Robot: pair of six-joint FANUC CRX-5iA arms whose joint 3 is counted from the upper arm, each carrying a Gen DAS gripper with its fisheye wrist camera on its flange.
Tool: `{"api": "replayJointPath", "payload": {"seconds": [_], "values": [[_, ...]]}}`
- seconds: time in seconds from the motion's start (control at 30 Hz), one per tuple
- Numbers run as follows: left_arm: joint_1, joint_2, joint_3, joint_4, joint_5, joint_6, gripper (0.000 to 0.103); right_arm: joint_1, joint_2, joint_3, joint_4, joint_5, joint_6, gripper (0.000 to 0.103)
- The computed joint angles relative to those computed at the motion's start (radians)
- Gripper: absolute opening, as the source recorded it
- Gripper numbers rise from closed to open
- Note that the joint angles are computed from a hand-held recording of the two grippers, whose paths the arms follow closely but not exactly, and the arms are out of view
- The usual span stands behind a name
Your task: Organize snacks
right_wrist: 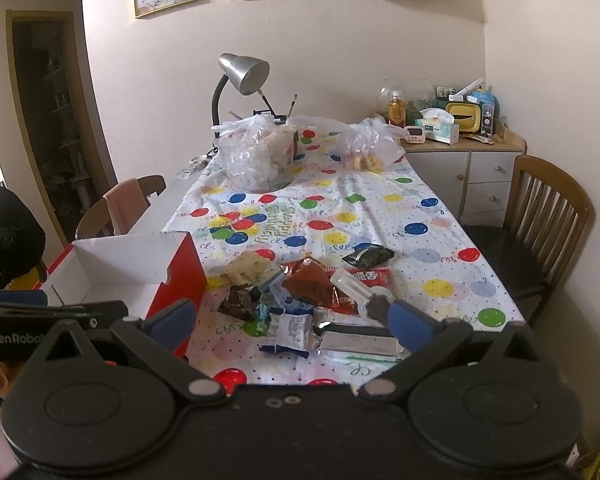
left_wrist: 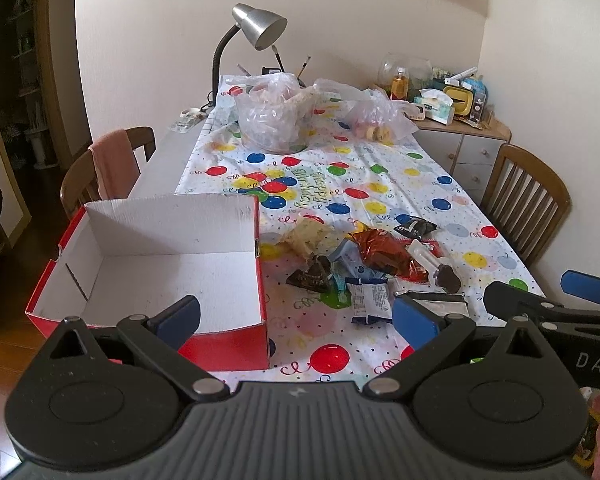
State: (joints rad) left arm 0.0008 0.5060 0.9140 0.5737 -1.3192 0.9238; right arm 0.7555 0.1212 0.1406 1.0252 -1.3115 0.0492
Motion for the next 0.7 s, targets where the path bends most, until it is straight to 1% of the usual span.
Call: {"api": "replayJointPath", "payload": {"seconds": [0.1,0.13,0.17,0.27,0.7], "values": [[0.002,-0.001,-0.003,0.004,0.003,-0.006,0.103,0.000,0.002,0.003,0.000,-0.004,-0.003,0.103],[0.003,0.013,0.025,0.002,-0.010,0.001,0.103,0.001,0.005,0.007,-0.003,-0.008,-0.003,0.103],[0.003,0.014,0.026,0.001,-0.011,0.001,0.103,0.001,0.006,0.008,-0.004,-0.010,-0.003,0.103],[0.002,0.005,0.009,0.002,-0.002,-0.002,0.103,0.002,0.007,0.011,-0.007,-0.014,-0.003,0.103],[0.001,0.002,0.005,-0.004,-0.002,-0.001,0.103,0.002,0.001,0.006,-0.008,-0.002,-0.003,0.103]]}}
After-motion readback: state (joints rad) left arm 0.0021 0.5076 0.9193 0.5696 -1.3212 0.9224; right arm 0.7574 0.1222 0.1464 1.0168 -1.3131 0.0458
